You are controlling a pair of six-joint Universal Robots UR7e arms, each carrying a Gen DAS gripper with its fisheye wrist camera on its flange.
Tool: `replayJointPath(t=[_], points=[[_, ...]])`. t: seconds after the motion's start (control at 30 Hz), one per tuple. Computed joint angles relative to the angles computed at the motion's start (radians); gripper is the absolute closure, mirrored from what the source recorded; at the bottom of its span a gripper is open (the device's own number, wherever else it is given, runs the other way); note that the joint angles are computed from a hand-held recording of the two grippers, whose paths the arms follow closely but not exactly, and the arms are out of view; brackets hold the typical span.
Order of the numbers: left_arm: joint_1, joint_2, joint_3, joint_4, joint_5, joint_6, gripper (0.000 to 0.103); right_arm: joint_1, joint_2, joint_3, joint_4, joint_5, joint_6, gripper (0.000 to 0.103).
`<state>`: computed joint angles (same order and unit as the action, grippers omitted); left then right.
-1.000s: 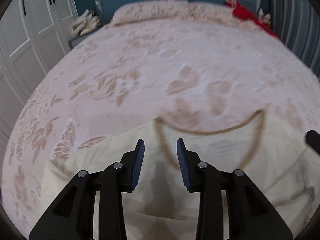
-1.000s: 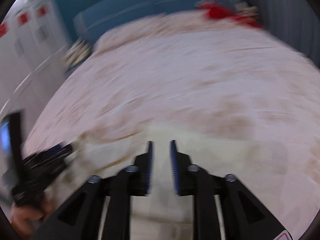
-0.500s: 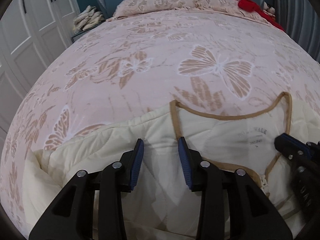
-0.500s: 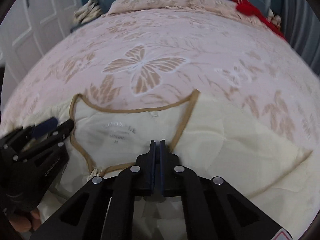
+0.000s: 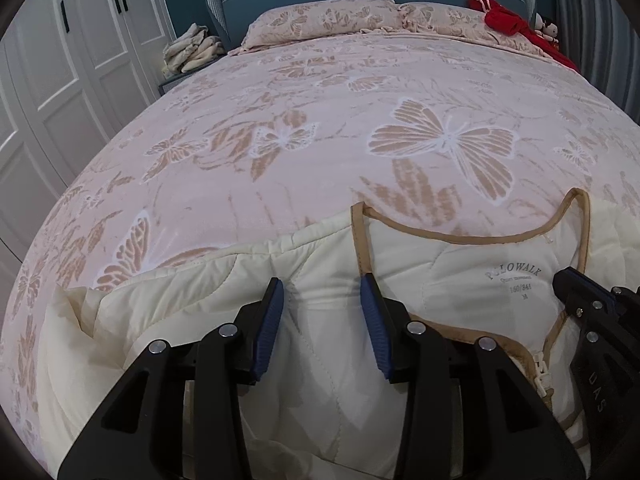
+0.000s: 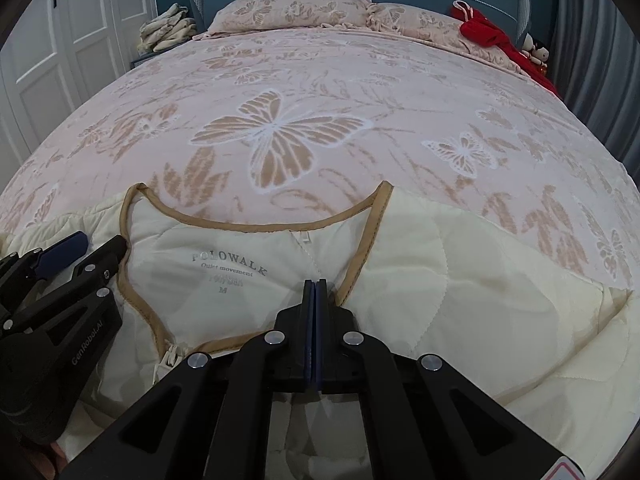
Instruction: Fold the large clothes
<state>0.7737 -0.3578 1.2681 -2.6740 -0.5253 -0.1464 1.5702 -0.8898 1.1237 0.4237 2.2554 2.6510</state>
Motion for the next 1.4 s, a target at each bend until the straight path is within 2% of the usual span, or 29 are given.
replayJointPath(t=[0.17,0.23,0.3,0.37,0.43,0.53,0.6,0.73,0.8,0.9,0.97,1.0,1.03,1.07,1.1,1.17,1.23,1.3,1.33,1.4], points=[[-0.006,0.018,-0.009,-0.014,0.043,0.020,0.062,-0.007,-0.008,0.019,-0.034,-0.019,-0.009,0.103],[-0.010,0.014,-0.018,0.035,0.059,-0.009,0.056,-0.008,-0.003,-0.006,0.015,-0.033,0.024,0.103],[-0.016,-0.039,0.009,0.120,0.028,-0.104,0.044,-0.010,-0.016,-0.028,0.094,-0.069,0.090,0.103],[-0.029,-0.124,0.097,0.096,-0.028,-0.179,0.042,0.006,-0.104,0.056,0.077,-0.095,0.152,0.088],[-0.052,-0.207,0.206,0.043,-0.066,-0.198,0.041,0.025,-0.170,0.145,0.042,-0.099,0.135,0.087],[-0.080,-0.272,0.285,0.191,-0.067,-0.286,0.041,0.026,-0.181,0.188,0.144,-0.139,0.200,0.087],[-0.095,-0.285,0.320,0.245,-0.053,-0.313,0.041,0.032,-0.182,0.225,0.130,-0.109,0.193,0.089],[-0.134,-0.320,0.428,0.243,-0.011,-0.307,0.037,0.045,-0.213,0.294,0.109,-0.076,0.183,0.090],[-0.147,-0.357,0.476,0.247,-0.028,-0.323,0.036,0.052,-0.241,0.317,0.138,-0.076,0.222,0.090],[-0.169,-0.442,0.549,0.304,-0.072,-0.431,0.035,0.066,-0.336,0.408,0.126,-0.076,0.248,0.087],[-0.194,-0.498,0.598,0.342,-0.076,-0.516,0.035,0.086,-0.400,0.475,0.099,-0.045,0.257,0.078],[-0.211,-0.534,0.632,0.337,-0.080,-0.552,0.035,0.094,-0.440,0.511,0.087,-0.035,0.263,0.077],[-0.226,-0.565,0.660,0.319,-0.085,-0.573,0.035,0.100,-0.493,0.558,0.075,-0.042,0.273,0.070],[-0.243,-0.592,0.686,0.310,-0.087,-0.595,0.032,0.105,-0.534,0.594,0.075,-0.044,0.275,0.061],[-0.263,-0.621,0.711,0.319,-0.083,-0.620,0.026,0.113,-0.570,0.630,0.072,-0.026,0.267,0.056],[-0.292,-0.654,0.737,0.373,-0.076,-0.656,0.024,0.116,-0.636,0.689,0.046,0.011,0.251,0.043],[-0.305,-0.665,0.747,0.441,-0.071,-0.690,0.024,0.088,-0.696,0.733,0.038,0.008,0.281,0.035],[-0.294,-0.659,0.734,0.504,-0.093,-0.738,0.024,0.042,-0.700,0.726,0.066,-0.018,0.334,0.035],[-0.285,-0.655,0.730,0.505,-0.110,-0.754,0.024,-0.002,-0.693,0.715,0.097,-0.065,0.370,0.035],[-0.268,-0.637,0.709,0.538,-0.123,-0.793,0.025,-0.055,-0.672,0.695,0.140,-0.139,0.398,0.055]])
